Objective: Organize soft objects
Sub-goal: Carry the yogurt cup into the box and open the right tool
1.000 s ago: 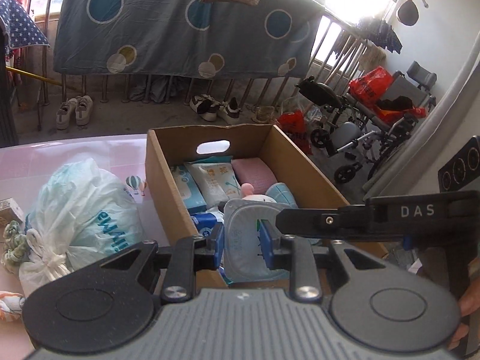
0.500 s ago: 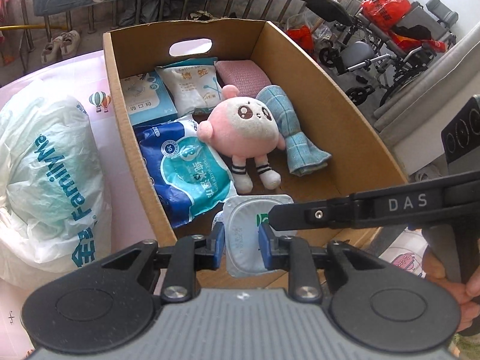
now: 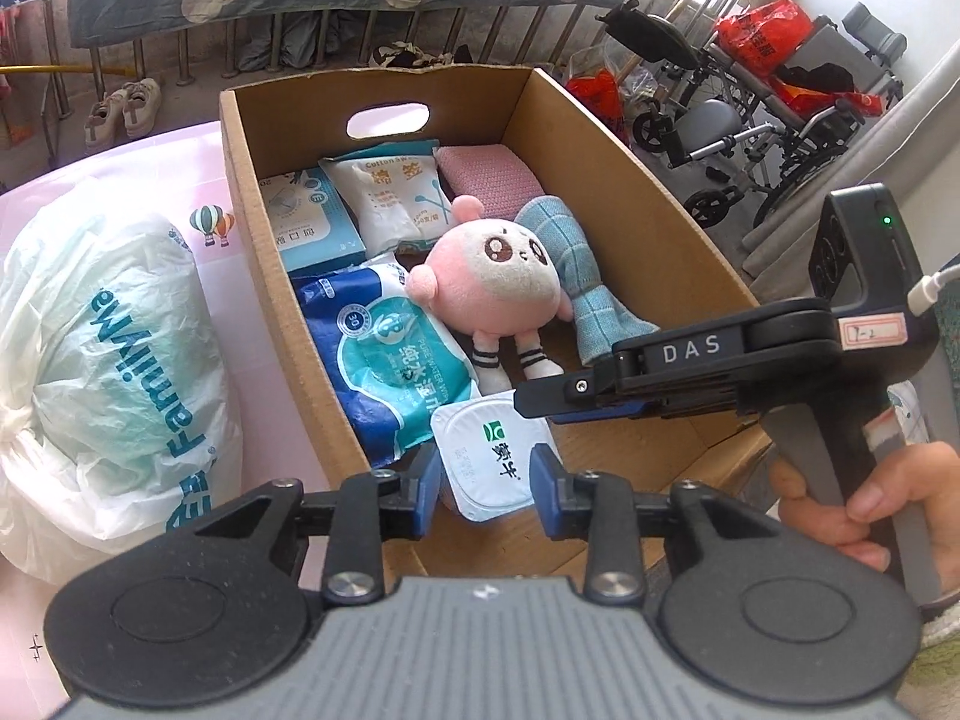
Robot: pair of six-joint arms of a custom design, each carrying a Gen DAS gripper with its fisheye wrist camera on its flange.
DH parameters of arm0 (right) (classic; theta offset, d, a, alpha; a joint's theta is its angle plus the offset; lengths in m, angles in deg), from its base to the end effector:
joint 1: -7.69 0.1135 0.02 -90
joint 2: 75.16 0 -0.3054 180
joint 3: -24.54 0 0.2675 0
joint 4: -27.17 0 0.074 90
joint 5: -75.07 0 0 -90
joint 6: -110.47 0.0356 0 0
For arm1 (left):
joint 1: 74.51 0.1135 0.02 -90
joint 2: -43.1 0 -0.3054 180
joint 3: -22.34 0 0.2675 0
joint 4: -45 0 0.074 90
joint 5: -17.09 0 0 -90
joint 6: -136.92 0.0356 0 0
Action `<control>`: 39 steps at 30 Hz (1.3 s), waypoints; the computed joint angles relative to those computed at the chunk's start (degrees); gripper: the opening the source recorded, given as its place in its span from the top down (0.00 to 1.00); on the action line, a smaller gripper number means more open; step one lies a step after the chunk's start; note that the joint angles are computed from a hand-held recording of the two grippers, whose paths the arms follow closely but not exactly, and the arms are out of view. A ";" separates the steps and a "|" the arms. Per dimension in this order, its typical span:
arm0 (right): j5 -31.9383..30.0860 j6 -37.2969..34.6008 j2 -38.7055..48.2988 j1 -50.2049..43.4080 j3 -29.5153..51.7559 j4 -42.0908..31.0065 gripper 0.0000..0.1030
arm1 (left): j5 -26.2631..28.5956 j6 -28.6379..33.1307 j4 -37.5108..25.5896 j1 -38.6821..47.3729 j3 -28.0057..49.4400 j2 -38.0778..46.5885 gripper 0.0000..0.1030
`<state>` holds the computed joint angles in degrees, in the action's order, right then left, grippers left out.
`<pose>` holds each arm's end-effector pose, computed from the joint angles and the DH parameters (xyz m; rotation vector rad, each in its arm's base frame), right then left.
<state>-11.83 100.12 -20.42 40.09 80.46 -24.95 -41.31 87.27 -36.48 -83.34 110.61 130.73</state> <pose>0.1532 0.0949 0.2833 1.0740 2.3926 0.7317 0.2851 -0.0632 0.3186 1.2050 2.4829 -0.6914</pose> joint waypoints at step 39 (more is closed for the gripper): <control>1.73 3.06 3.83 7.01 -2.70 5.46 0.78 | 2.90 9.95 1.89 28.81 14.69 13.30 0.42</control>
<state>-10.10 103.18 -16.59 47.10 77.76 -19.48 -38.41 97.22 -34.59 -54.54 125.30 144.03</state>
